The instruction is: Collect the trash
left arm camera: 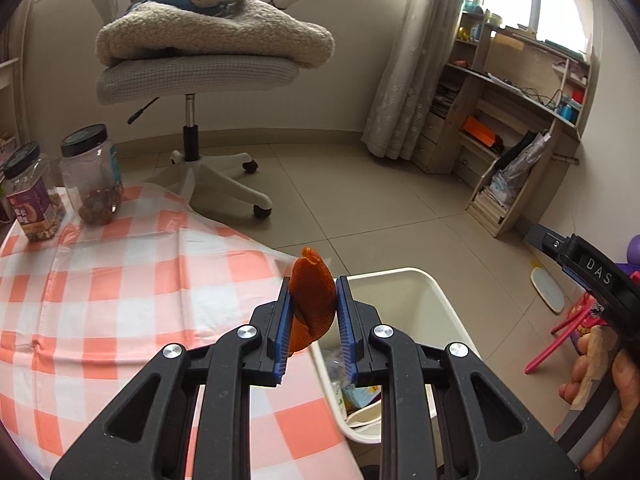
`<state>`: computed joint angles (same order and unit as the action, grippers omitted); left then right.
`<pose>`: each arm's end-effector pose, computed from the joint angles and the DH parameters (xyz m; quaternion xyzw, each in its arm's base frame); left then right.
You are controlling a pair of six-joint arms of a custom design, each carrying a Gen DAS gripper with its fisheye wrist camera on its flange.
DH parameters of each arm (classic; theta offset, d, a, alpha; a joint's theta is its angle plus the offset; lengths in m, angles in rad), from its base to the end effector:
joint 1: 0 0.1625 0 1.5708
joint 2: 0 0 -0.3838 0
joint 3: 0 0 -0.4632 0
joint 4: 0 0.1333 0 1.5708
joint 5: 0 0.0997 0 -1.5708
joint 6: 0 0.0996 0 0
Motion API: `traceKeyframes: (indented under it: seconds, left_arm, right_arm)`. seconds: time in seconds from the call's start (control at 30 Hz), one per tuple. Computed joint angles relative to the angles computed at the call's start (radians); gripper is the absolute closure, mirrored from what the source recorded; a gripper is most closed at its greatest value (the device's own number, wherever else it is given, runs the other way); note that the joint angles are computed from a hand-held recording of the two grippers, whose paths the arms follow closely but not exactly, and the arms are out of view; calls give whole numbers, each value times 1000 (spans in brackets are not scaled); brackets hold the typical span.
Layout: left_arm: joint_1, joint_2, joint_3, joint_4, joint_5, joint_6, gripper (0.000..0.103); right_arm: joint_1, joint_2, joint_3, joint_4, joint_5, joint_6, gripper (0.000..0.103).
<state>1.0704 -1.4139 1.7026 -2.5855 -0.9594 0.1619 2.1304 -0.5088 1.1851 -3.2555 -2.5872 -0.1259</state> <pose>-0.1364 -0.6465 0.4149 0.1888 0.8778 -0.3812 0.2203 0.4627 -0.6470 0.1159 0.0357 -0.7994 0.5038 0.3253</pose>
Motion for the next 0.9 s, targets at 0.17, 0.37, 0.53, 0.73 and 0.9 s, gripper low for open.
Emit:
traceKeyframes:
  seconds: [0.17,0.37,0.53,0.73,0.9]
  left_arm:
    - [-25,46,-11,20,-27,-18,81]
    - [-51,109,-49,75,-71,-37,81]
    - [-67,153,-87,124,-106,-55,44]
    - [-83,130,-72,155,-110,-77,24]
    - [-109,44,5,109,-31,-69,13]
  right_arm:
    - [-11,-49,57,-38,-27,12,9]
    - [-20,-102,117,-91,-74,20,7]
    - [-19,-118,132,-182,-139,-20,7]
    - [-1,-115,128,-243,-198,-75,7]
    - [36,-57,70,-328,-208,-222,7]
